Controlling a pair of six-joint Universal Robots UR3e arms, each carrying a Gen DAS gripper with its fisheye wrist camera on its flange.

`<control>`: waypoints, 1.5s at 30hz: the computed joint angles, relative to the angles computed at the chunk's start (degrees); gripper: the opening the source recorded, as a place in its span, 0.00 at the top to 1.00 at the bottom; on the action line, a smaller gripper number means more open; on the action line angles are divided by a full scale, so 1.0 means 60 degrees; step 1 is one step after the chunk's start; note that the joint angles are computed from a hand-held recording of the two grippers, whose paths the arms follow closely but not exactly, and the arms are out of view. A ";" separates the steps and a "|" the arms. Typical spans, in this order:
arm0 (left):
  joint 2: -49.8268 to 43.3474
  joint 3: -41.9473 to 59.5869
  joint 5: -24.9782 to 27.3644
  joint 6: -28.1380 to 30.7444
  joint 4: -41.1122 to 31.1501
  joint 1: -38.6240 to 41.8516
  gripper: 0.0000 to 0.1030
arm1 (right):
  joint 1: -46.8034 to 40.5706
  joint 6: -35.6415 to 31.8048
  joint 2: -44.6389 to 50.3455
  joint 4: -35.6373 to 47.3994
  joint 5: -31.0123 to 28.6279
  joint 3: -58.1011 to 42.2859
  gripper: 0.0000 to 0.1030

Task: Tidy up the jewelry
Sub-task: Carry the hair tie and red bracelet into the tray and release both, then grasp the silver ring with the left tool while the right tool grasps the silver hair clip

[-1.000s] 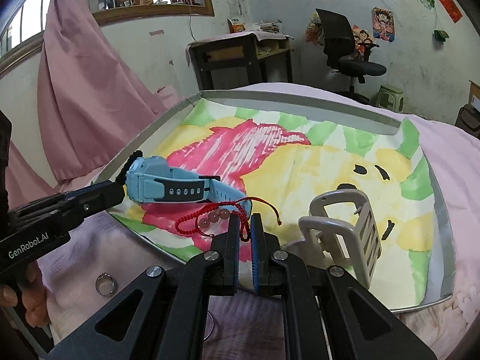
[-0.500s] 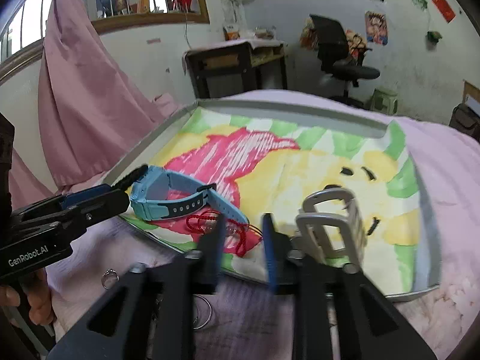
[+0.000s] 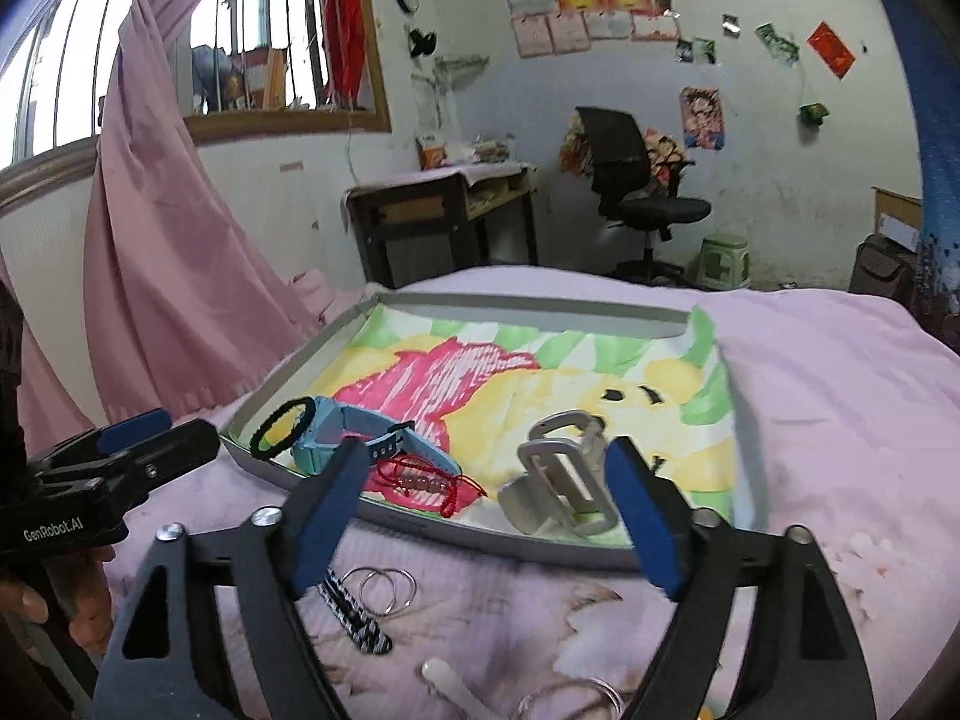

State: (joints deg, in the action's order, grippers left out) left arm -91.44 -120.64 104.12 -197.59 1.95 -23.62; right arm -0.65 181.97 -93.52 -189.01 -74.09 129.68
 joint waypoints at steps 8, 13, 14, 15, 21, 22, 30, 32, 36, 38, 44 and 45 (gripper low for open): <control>0.0505 -0.0912 0.0850 -0.0048 0.0748 -0.0681 0.01 | -0.1372 0.0084 -0.2168 -0.0514 0.1343 0.2016 0.01; 0.0548 -0.1111 0.1446 0.0029 0.0871 -0.1263 0.01 | -0.2022 -0.0206 -0.3575 -0.0139 0.1914 0.2962 0.01; 0.0558 -0.1145 0.1552 0.0043 0.0846 -0.1378 0.01 | -0.2108 -0.0283 -0.3772 0.0001 0.1987 0.3059 0.01; 0.0535 -0.1159 0.1639 0.0034 0.0845 -0.1485 0.01 | -0.2196 -0.0389 -0.4019 0.0210 0.2038 0.3159 0.01; 0.0625 -0.1382 0.1612 0.0092 0.0689 -0.1629 0.01 | -0.2281 -0.1280 -0.5157 0.1647 0.1976 0.3457 0.01; 0.0649 -0.1402 0.1557 0.0092 0.0642 -0.1603 0.01 | -0.2236 -0.1400 -0.5172 0.1852 0.1904 0.3424 0.01; 0.1028 -0.1601 0.0521 0.0079 -0.0114 -0.0893 0.01 | -0.1964 -0.1922 -0.4896 0.2963 0.1496 0.3062 0.01; 0.1021 -0.1619 0.0321 0.0038 -0.0239 -0.0762 0.01 | -0.1960 -0.1974 -0.4785 0.3121 0.1522 0.3012 0.01; 0.1089 -0.1706 -0.0100 0.0050 -0.0399 -0.0482 0.01 | -0.1776 -0.2028 -0.4358 0.3271 0.1411 0.2857 0.05; 0.1054 -0.1676 -0.0180 0.0092 -0.0449 -0.0441 0.01 | -0.1590 -0.2053 -0.4080 0.3199 0.1283 0.2785 0.10; 0.0974 -0.1615 -0.0478 0.0334 -0.0567 -0.0375 0.04 | -0.1147 -0.2288 -0.3382 0.3312 0.1133 0.2478 0.31; 0.0965 -0.1606 -0.0572 0.0390 -0.0594 -0.0351 0.05 | -0.1131 -0.2326 -0.3310 0.3372 0.1153 0.2416 0.34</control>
State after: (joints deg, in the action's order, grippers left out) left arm -85.65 -130.27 100.69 -195.25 -1.61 -25.73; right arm -7.44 168.01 -113.38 -168.78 -67.17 144.17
